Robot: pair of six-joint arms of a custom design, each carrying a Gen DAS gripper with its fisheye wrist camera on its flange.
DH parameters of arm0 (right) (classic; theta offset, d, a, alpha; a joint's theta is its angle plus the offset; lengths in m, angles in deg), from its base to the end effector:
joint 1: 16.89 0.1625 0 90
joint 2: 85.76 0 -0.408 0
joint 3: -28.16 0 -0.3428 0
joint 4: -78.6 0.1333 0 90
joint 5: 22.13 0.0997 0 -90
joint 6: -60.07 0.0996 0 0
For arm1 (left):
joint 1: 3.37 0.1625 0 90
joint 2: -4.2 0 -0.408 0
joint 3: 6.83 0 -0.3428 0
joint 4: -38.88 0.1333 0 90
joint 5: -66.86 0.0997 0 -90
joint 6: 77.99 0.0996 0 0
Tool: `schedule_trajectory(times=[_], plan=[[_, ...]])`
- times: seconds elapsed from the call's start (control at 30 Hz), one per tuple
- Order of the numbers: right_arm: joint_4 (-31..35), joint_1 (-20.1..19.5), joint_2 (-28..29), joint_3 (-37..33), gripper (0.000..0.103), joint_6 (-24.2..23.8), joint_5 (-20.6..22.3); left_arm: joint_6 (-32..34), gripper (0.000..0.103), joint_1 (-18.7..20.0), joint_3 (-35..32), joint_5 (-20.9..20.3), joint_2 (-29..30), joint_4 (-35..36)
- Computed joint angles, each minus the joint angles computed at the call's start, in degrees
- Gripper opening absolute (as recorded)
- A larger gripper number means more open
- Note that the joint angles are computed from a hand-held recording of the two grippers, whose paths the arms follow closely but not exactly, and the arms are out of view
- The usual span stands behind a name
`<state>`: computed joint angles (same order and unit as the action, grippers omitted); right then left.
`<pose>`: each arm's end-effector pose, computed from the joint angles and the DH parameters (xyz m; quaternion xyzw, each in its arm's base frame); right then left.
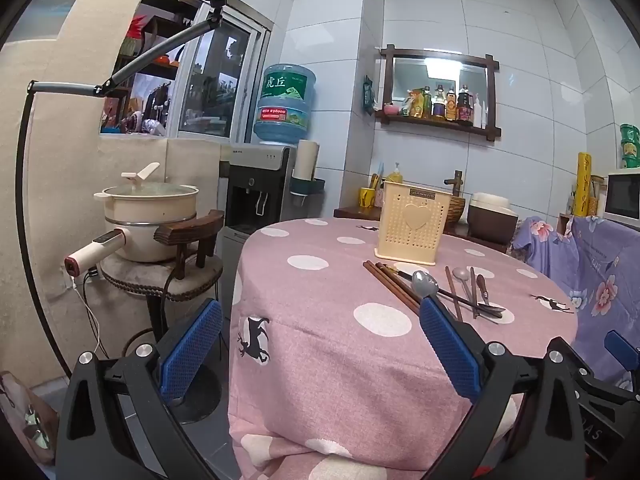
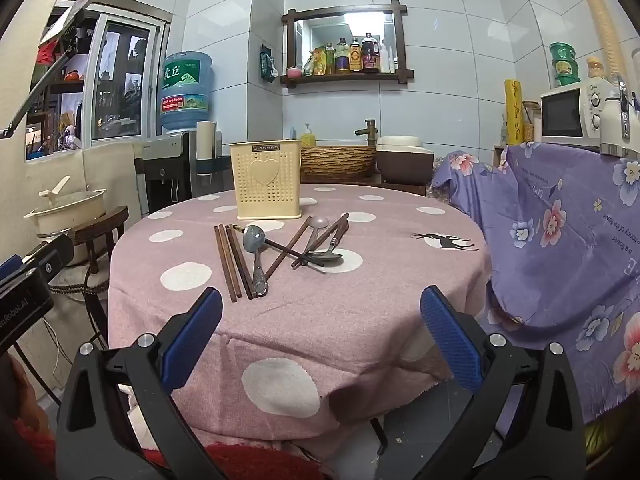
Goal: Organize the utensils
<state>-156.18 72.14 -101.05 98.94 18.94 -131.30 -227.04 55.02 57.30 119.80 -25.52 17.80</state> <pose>0.0890 -0.6847 0.0861 0.1310 -0.6991 0.6041 0.3594 -0.1978 -0.6902 0.0557 0.2177 0.7380 -0.5895 0.2459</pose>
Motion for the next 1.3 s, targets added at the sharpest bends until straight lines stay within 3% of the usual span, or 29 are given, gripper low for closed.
schedule_trajectory(times=[1.3], plan=[[0.5,0.0,0.2,-0.3,0.098,-0.1,-0.4,-0.6,0.098,0.2,-1.2,-0.4,1.1,1.4]])
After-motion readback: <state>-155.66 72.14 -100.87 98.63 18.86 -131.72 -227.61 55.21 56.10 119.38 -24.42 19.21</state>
